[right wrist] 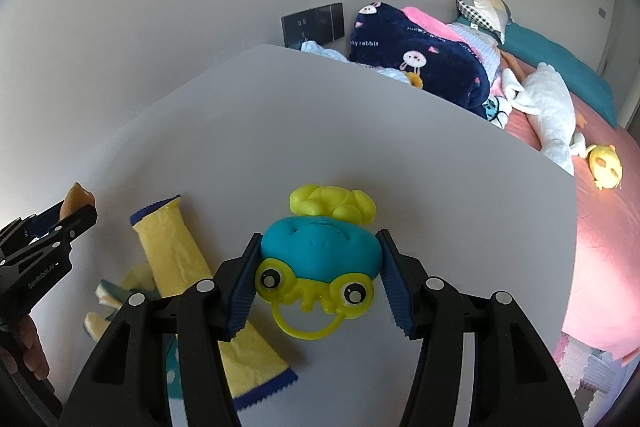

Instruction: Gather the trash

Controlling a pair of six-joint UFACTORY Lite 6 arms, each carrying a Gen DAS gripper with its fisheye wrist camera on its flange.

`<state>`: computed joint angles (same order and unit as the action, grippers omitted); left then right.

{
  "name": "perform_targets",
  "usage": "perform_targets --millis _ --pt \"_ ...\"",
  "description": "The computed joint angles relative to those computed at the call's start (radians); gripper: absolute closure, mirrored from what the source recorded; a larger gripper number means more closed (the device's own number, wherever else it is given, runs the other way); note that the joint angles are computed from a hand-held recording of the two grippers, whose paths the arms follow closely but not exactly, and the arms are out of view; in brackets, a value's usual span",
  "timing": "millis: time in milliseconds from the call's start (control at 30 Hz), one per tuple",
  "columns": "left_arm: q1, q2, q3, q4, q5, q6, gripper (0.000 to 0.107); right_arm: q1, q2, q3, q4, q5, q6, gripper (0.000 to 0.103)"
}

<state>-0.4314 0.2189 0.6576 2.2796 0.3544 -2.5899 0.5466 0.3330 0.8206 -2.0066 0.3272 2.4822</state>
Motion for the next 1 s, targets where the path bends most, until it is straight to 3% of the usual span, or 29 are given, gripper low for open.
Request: perform_targets --millis 233,467,1000 --pt "-0.058 -0.135 -0.079 -0.180 0.005 0.144 0.060 0.025 -0.139 -0.122 0.011 0.000 0.020 0.046" --pt "-0.176 -0.306 -0.151 -0.471 0.038 0.389 0.060 0.057 -0.319 -0.263 0.108 0.004 -0.036 0.046" --pt "-0.549 -0.400 -0.153 -0.833 0.208 0.558 0.060 0.190 -0.844 -0.544 0.755 0.127 -0.617 0.046"
